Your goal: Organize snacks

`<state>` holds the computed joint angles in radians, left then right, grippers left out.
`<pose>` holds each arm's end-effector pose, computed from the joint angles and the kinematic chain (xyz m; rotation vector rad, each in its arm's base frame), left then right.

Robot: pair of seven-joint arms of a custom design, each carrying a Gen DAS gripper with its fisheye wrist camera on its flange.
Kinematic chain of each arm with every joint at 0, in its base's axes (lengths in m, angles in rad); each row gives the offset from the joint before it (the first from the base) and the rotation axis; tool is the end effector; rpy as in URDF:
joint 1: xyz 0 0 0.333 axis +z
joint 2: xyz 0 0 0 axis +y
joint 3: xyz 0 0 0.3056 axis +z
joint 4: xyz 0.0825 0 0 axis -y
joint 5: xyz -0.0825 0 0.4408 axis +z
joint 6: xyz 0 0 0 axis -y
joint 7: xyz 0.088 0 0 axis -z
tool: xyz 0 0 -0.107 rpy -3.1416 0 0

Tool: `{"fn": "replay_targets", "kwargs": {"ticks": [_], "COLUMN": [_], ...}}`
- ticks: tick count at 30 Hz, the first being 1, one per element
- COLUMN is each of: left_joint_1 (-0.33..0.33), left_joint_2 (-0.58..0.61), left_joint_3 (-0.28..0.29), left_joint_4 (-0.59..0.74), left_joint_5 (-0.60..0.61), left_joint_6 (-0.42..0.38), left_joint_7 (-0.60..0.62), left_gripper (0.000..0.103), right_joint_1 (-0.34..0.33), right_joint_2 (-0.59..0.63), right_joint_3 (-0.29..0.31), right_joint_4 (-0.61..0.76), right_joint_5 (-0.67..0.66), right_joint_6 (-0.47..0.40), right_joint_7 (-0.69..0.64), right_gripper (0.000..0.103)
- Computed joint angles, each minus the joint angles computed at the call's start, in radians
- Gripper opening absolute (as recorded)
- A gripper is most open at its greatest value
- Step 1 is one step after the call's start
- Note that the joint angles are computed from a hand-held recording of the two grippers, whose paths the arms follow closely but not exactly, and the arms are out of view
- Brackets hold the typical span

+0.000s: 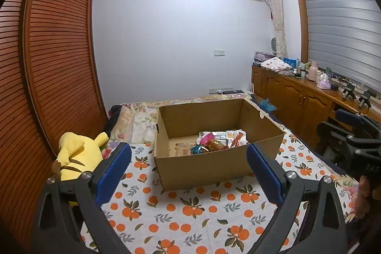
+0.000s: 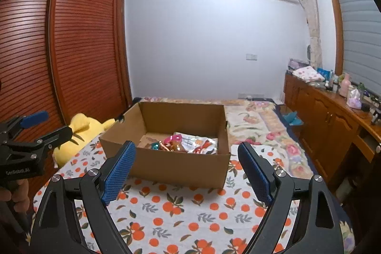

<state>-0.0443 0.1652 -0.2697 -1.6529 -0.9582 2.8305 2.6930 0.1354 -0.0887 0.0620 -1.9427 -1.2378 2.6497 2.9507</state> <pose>0.6921 -0.1663 0.5920 -1.0163 2.0087 -1.3150 0.6168 0.1506 0.5710 -1.3269 1.7514 -1.1897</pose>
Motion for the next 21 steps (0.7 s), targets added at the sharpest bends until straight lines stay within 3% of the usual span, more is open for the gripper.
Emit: {"fn": "replay_targets", "kwargs": {"ticks": [21], "left_joint_1": [-0.004], "left_joint_2": [-0.015], "left_joint_3": [0.020], "left_joint_4": [-0.084], "left_joint_5": [-0.020], "left_joint_6": [0.010], "left_joint_7": [-0.006], "left_gripper": [0.098], "right_joint_1": [-0.002], "right_joint_2": [-0.063], "right_joint_3": [0.037], "right_joint_4": [-0.109], "right_joint_5": [-0.092], "right_joint_6": [-0.050], "right_joint_7": [0.136], "right_gripper": [0.090]}}
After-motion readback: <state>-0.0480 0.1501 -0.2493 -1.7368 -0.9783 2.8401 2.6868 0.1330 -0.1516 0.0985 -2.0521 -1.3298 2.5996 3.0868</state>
